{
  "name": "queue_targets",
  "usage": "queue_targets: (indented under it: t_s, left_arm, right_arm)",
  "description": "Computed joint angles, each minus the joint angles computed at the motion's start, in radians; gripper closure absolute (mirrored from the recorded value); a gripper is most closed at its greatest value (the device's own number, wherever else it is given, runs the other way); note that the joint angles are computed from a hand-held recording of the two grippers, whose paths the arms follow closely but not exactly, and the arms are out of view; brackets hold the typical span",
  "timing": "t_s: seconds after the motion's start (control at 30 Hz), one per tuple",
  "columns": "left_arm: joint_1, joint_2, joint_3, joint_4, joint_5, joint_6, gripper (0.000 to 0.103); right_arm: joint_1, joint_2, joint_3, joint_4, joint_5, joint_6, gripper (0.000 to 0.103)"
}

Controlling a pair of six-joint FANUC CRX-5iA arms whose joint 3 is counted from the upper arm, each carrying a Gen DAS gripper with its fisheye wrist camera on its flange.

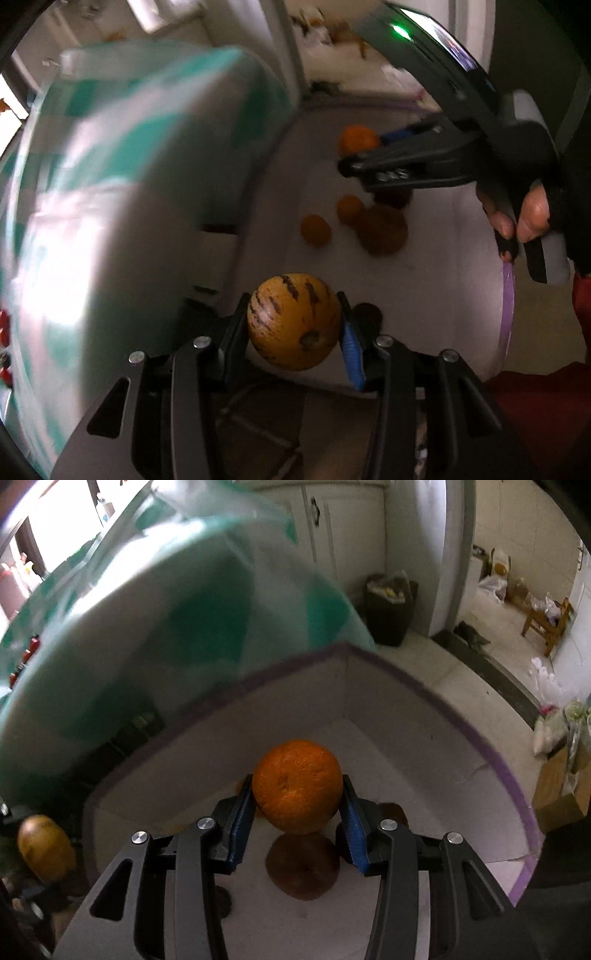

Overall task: Organize fruits
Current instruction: 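Open both tools to drop the melon-pear and orange into the bin, then move both tools back over the remaining fruits on the table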

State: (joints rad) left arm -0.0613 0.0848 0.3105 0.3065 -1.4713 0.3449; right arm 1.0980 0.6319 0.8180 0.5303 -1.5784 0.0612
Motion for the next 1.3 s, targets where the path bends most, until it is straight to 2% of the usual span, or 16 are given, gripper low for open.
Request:
queue_targets:
  t_s: [0.13, 0.2, 0.3, 0.6, 0.7, 0.73, 0.77, 0.8, 0.83, 0.87, 1.0, 1.1, 1.2, 1.3]
  left_arm:
    - [-0.054, 0.043, 0.004, -0.051, -0.035, 0.014, 0.059]
    - [-0.079, 0.073, 0.018, -0.087, -0.057, 0.050, 0.059]
    - [-0.095, 0.089, 0.010, -0.120, -0.050, 0.072, 0.059]
    - [-0.112, 0.102, -0.022, -0.119, -0.009, 0.076, 0.058]
    - [-0.110, 0.103, -0.030, -0.106, -0.023, 0.071, 0.058]
    - [-0.108, 0.107, -0.023, -0.103, -0.028, 0.070, 0.057]
    - [-0.101, 0.104, -0.028, -0.089, -0.024, 0.065, 0.053]
    - [-0.090, 0.105, -0.024, -0.071, -0.026, 0.061, 0.048]
    - [-0.081, 0.106, -0.022, -0.052, -0.027, 0.059, 0.035]
    - [-0.068, 0.103, -0.024, -0.027, -0.020, 0.059, 0.022]
    - [-0.031, 0.096, -0.015, 0.040, -0.019, 0.051, 0.018]
    - [0.013, 0.042, -0.055, 0.110, 0.020, -0.027, 0.017]
    - [0.084, -0.002, -0.072, 0.231, 0.031, -0.123, 0.014]
    - [0.169, -0.063, -0.116, 0.378, 0.104, -0.184, 0.006]
  right_arm:
    - [-0.033, 0.093, 0.142, -0.062, -0.097, 0.086, 0.059]
    - [-0.051, 0.128, 0.187, -0.081, -0.114, 0.118, 0.059]
    - [-0.072, 0.156, 0.216, -0.110, -0.119, 0.125, 0.059]
    - [-0.089, 0.138, 0.127, -0.147, -0.048, 0.050, 0.058]
    - [-0.088, 0.116, 0.090, -0.144, -0.029, 0.019, 0.058]
    - [-0.087, 0.105, 0.073, -0.141, -0.020, 0.003, 0.054]
    - [-0.084, 0.093, 0.052, -0.131, -0.014, -0.019, 0.049]
    - [-0.079, 0.067, 0.012, -0.114, 0.001, -0.043, 0.039]
    - [-0.075, 0.048, -0.021, -0.097, 0.019, -0.066, 0.030]
    - [-0.069, 0.026, -0.055, -0.076, 0.039, -0.097, 0.026]
    - [-0.049, -0.043, -0.142, -0.024, 0.075, -0.187, 0.024]
    - [-0.020, -0.105, -0.218, 0.054, 0.093, -0.258, 0.023]
    - [0.014, -0.168, -0.295, 0.136, 0.099, -0.326, 0.020]
    - [0.050, -0.217, -0.349, 0.209, 0.093, -0.390, 0.018]
